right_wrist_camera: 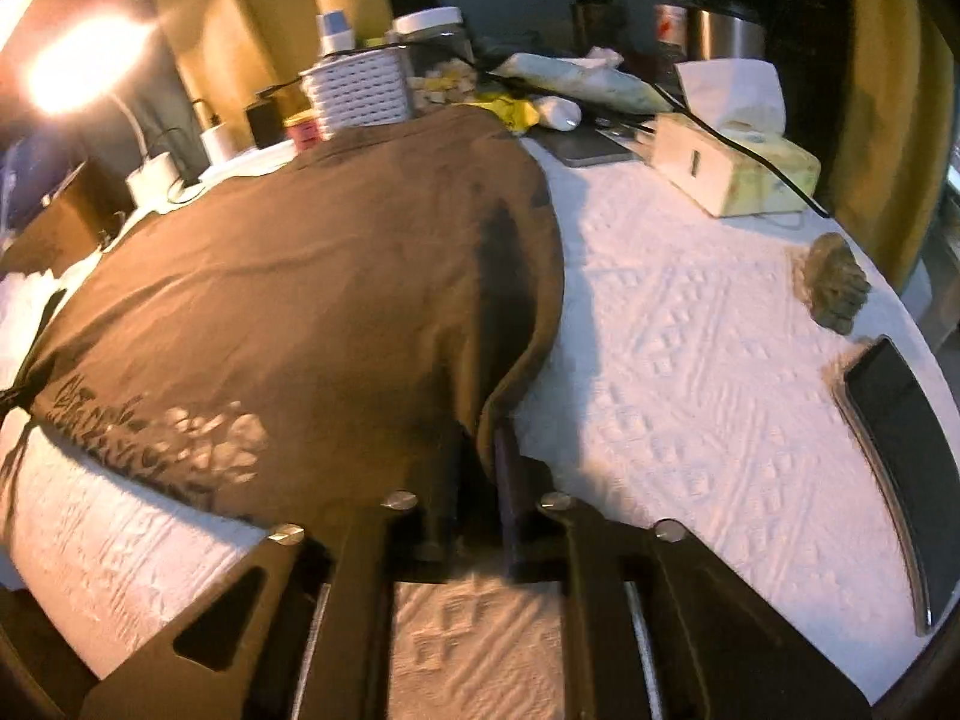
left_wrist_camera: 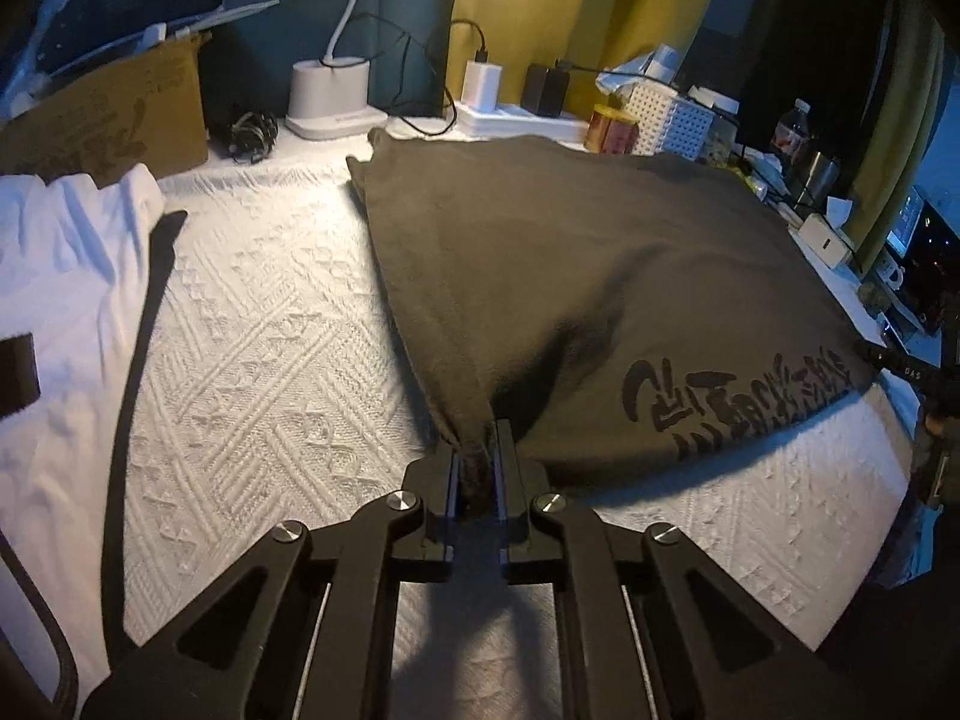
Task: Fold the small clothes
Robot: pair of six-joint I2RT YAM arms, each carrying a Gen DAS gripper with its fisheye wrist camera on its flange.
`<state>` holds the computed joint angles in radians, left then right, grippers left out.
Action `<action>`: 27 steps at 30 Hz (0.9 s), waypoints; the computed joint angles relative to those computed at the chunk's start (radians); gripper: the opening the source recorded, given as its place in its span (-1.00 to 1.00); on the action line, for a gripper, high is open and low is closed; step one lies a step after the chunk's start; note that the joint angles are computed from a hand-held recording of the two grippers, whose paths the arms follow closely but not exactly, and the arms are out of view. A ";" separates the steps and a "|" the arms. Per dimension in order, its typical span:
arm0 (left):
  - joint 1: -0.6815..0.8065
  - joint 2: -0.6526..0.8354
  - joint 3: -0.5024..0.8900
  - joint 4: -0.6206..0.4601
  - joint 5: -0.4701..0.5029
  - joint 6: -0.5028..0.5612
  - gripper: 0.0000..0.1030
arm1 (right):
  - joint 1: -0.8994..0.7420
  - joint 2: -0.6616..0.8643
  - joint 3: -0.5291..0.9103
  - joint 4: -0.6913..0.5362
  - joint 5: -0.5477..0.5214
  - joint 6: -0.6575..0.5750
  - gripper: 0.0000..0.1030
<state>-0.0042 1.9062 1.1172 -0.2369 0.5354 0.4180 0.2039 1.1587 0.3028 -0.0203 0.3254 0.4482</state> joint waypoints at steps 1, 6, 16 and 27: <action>0.003 -0.009 -0.008 0.002 0.004 0.001 -0.87 | 0.006 -0.004 -0.001 -0.005 0.005 0.003 -0.82; 0.017 -0.058 -0.043 0.005 0.025 0.014 -0.87 | 0.050 -0.067 -0.009 -0.054 0.043 0.022 -0.84; 0.064 -0.117 -0.107 -0.016 0.059 0.067 -0.87 | 0.207 -0.226 -0.023 -0.231 0.159 0.130 -0.85; 0.089 -0.181 -0.202 0.002 0.038 0.134 -0.87 | 0.400 -0.288 -0.052 -0.366 0.277 0.325 -0.84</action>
<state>0.0850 1.7254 0.9149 -0.2354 0.5737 0.5522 0.6044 0.8709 0.2506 -0.3862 0.6023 0.7735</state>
